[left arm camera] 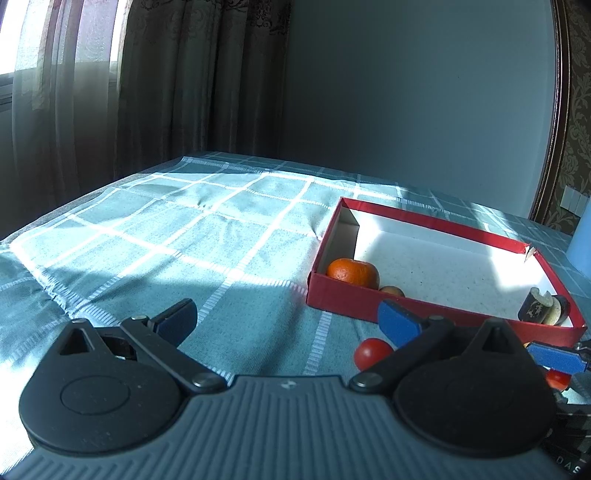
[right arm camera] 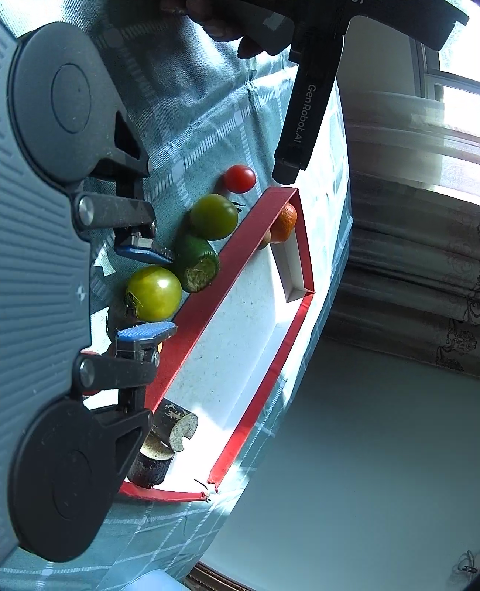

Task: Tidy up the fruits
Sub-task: 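Withdraw the left gripper while the right gripper grasps the green tomato, then carry the green tomato into the tray and open the right gripper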

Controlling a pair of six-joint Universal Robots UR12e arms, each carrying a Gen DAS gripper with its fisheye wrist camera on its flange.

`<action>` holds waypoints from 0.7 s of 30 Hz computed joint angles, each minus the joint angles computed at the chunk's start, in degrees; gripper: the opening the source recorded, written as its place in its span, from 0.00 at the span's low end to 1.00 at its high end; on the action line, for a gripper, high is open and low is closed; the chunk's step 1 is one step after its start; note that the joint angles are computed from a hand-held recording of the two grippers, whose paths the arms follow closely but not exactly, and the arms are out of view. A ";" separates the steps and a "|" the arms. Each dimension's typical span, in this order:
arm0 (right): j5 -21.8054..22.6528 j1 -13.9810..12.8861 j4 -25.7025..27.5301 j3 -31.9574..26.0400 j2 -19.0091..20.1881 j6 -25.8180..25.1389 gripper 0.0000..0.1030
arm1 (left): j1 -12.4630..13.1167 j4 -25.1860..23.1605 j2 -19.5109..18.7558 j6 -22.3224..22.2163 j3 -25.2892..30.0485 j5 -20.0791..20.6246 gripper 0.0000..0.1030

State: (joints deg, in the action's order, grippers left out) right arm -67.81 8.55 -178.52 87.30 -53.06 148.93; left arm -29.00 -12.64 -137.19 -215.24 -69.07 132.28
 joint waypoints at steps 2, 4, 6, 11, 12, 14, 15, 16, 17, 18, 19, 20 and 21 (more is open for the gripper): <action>-0.54 0.12 -0.42 0.10 0.02 -0.28 0.31 | 0.00 -0.07 0.00 -0.03 0.01 -0.07 1.00; -1.04 0.24 -0.89 0.16 0.08 -0.59 0.30 | 0.01 -0.19 0.01 -0.11 0.01 -0.14 1.00; -1.68 0.33 -1.73 0.31 0.10 -0.14 0.30 | 0.02 -0.25 0.01 -0.19 0.00 -0.18 1.00; 1.10 -0.64 -2.99 0.52 -0.12 4.65 0.30 | 0.04 -0.35 -0.01 -0.25 0.03 -0.23 1.00; 2.07 -0.91 -3.25 0.56 -0.20 5.58 0.30 | 0.04 -0.38 -0.02 -0.24 0.04 -0.29 1.00; 4.50 -1.73 -5.61 0.48 -0.25 8.95 0.30 | 0.04 -0.37 -0.04 -0.09 0.06 -0.33 1.00; 4.94 -2.00 -6.37 0.24 -0.23 10.44 0.30 | 0.04 -0.37 -0.06 -0.01 0.07 -0.34 1.00; 5.34 -2.41 -7.14 -0.30 -0.15 12.67 0.30 | 0.03 -0.34 -0.07 0.06 0.07 -0.38 1.00; 5.55 -2.76 -7.69 -1.03 0.06 14.76 0.30 | 0.04 -0.28 -0.08 0.16 0.08 -0.40 1.00; 5.59 -3.08 -7.74 -1.84 0.28 16.34 0.30 | 0.03 -0.15 -0.08 0.28 0.06 -0.43 1.00; 5.31 -3.45 -7.79 -3.01 0.70 18.29 0.30 | 0.04 -0.13 -0.09 0.35 0.07 -0.48 1.00; 4.84 -3.67 -7.78 -3.90 1.07 19.59 0.30 | 0.05 -0.28 -0.12 0.36 0.13 -0.48 1.00; 3.97 -3.98 -7.20 -5.45 1.74 21.21 0.30 | 0.05 -0.20 -0.12 0.37 0.12 -0.52 1.00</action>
